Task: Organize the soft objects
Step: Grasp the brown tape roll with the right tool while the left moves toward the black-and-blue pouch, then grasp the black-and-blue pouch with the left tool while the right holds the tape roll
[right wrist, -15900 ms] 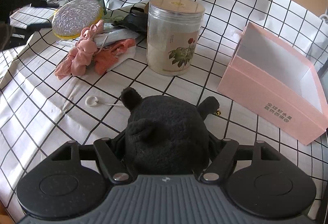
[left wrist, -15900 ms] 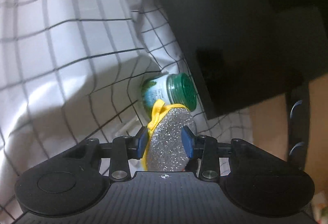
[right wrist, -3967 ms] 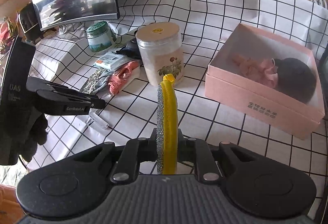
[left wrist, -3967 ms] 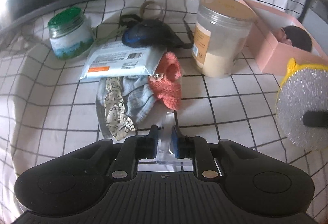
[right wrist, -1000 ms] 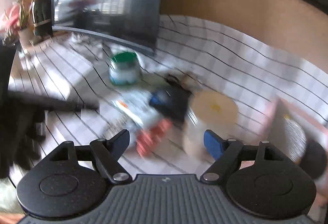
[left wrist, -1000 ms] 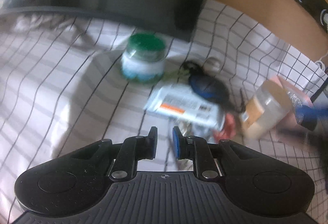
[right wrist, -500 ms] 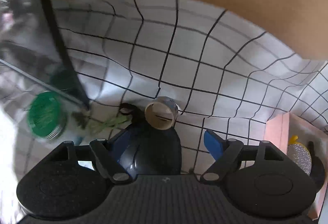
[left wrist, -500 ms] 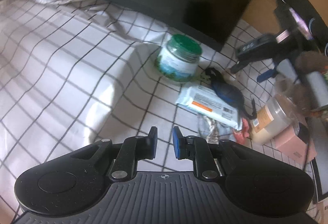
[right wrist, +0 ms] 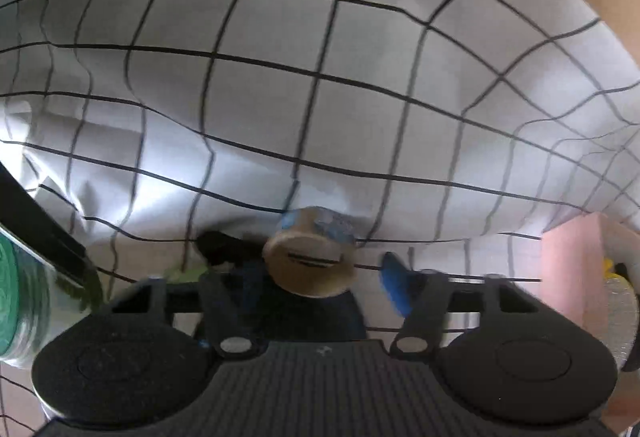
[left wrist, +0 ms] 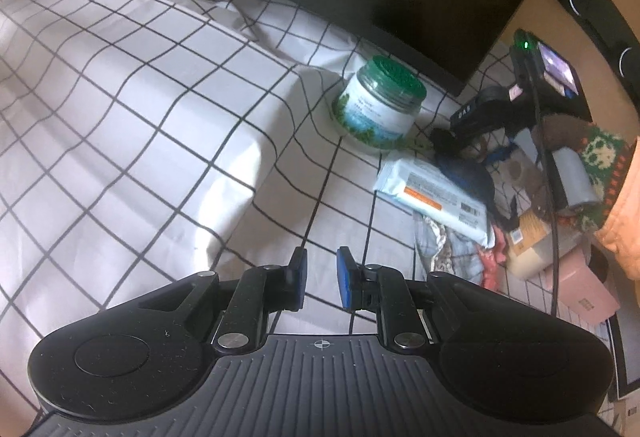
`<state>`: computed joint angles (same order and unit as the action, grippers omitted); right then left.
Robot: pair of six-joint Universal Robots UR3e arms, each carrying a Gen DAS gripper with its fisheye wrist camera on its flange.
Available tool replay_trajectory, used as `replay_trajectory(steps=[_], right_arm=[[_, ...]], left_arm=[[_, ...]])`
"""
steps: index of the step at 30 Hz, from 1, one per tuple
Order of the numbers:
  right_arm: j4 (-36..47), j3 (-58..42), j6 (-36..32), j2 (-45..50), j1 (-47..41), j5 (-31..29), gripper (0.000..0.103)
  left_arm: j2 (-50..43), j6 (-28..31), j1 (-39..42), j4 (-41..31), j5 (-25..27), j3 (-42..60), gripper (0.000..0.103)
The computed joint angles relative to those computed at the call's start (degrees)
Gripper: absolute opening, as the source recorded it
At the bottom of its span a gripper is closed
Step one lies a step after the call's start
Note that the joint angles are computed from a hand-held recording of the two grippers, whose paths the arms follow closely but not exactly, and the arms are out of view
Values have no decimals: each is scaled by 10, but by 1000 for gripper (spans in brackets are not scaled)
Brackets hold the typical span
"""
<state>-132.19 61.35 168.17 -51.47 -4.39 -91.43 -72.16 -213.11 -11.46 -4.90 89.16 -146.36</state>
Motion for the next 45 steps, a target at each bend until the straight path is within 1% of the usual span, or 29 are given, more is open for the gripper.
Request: replay_trajectory(steps=[2,5,8,11,13,15,18,20,22,25,28,31,32,37,40,42,45], right_arm=[[-13,23,-12,-17,1,9,45],[-15,78,-30,-65,-10,40,45],[-31,178,-52,-146,-31,82,45],[-51,296,-103,-250,-66,141,45],[-48,367,-152,-321,-106,195,45],[-24,434,-210,-403,-150,249,45],[57,513,-334,-517,-236,329,45],[134,540,-420,-565,-292,357,45],[185,570,-488,-599,-342,359,45],[202,617,-558,-619,-407,340,45],[198,660,-614,-638,-479,334,45],[152,721,-670,-672,-549,347,45],[144,729,-678,-673,-563,349,45],[193,692,-687,-625,-590,330,45],[234,676,-697,-616,-598,324,45],[258,674,-709,-627,-607,322,45],[274,683,-722,-643,-616,324,45]], left_arm=[[-5,0,-3,-4,2,5,18],[-21,-1,-8,0,5,16,18],[-47,-1,-14,9,4,35,18],[-78,0,-26,8,10,63,18],[-101,1,-33,2,15,87,18],[-123,2,-42,-6,22,114,18],[-150,4,-50,-14,27,150,18],[-168,11,-54,-15,26,175,18],[-183,21,-54,-11,15,197,18],[-208,42,-58,-18,-1,241,18],[-241,58,-68,-57,-3,304,18],[-279,71,-76,-81,-5,361,18],[-293,77,-80,-88,-5,379,18],[-351,102,-96,-111,-5,456,18],[-384,100,-101,-127,-10,503,18],[-407,96,-103,-135,-7,534,18],[-438,77,-99,-153,1,577,18]])
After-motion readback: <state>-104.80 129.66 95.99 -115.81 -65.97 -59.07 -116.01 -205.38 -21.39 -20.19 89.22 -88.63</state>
